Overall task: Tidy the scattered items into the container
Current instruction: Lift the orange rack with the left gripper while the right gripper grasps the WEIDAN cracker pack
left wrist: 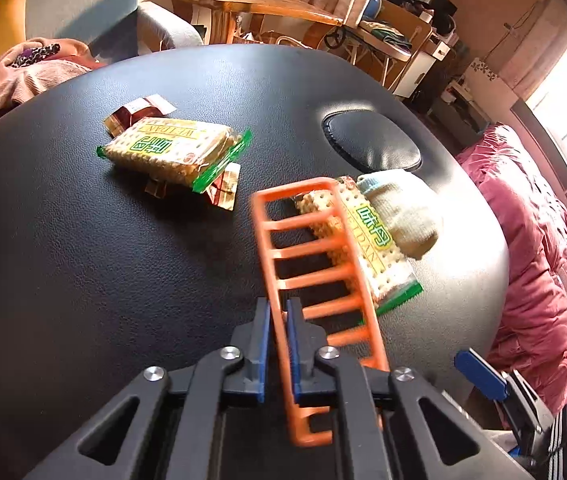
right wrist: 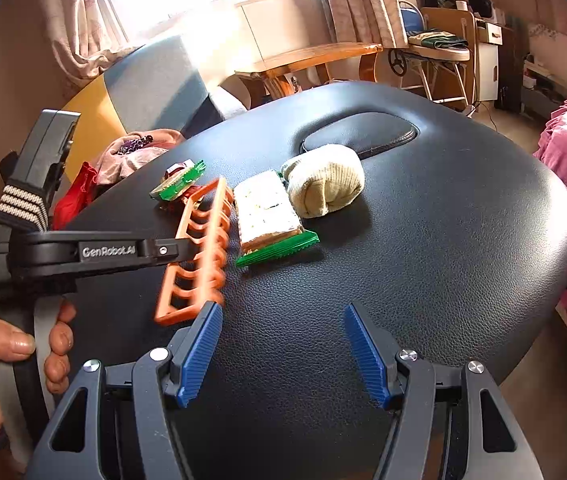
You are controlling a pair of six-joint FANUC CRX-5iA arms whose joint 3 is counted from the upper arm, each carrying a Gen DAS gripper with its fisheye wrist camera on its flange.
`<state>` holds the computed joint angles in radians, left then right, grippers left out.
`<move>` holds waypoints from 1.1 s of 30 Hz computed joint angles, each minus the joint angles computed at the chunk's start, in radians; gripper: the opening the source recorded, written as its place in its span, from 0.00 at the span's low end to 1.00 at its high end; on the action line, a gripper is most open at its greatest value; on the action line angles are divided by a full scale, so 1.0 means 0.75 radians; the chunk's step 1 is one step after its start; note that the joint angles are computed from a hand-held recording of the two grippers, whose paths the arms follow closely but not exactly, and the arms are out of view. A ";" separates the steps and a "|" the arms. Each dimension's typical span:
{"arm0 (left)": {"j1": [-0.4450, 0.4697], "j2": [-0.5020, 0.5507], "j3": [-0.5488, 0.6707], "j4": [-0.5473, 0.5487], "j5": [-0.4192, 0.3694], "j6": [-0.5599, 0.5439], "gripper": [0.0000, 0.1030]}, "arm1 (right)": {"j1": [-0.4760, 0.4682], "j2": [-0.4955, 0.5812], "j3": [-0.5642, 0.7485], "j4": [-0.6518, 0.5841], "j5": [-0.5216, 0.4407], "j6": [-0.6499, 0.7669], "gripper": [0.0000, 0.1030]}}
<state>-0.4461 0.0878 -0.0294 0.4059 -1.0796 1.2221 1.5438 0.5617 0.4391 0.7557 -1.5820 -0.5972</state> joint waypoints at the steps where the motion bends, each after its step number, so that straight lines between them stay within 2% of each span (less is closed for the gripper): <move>1: 0.013 -0.020 -0.020 0.004 0.002 -0.020 0.05 | -0.001 0.002 0.001 -0.002 0.001 -0.001 0.63; 9: 0.168 -0.223 -0.206 -0.006 -0.020 -0.114 0.04 | -0.023 0.038 0.058 0.015 0.015 0.078 0.63; 19: 0.408 -0.430 -0.428 0.020 -0.034 -0.168 0.05 | -0.138 0.083 0.163 0.037 0.041 0.378 0.63; 25: 0.489 -0.485 -0.500 0.068 -0.036 -0.198 0.07 | -0.235 0.111 0.232 -0.065 0.016 0.564 0.62; 30: 0.492 -0.499 -0.515 0.069 -0.024 -0.222 0.08 | -0.284 0.121 0.262 -0.169 0.000 0.643 0.62; 33: 0.489 -0.500 -0.520 0.072 -0.017 -0.224 0.08 | -0.285 0.122 0.258 -0.190 -0.002 0.663 0.56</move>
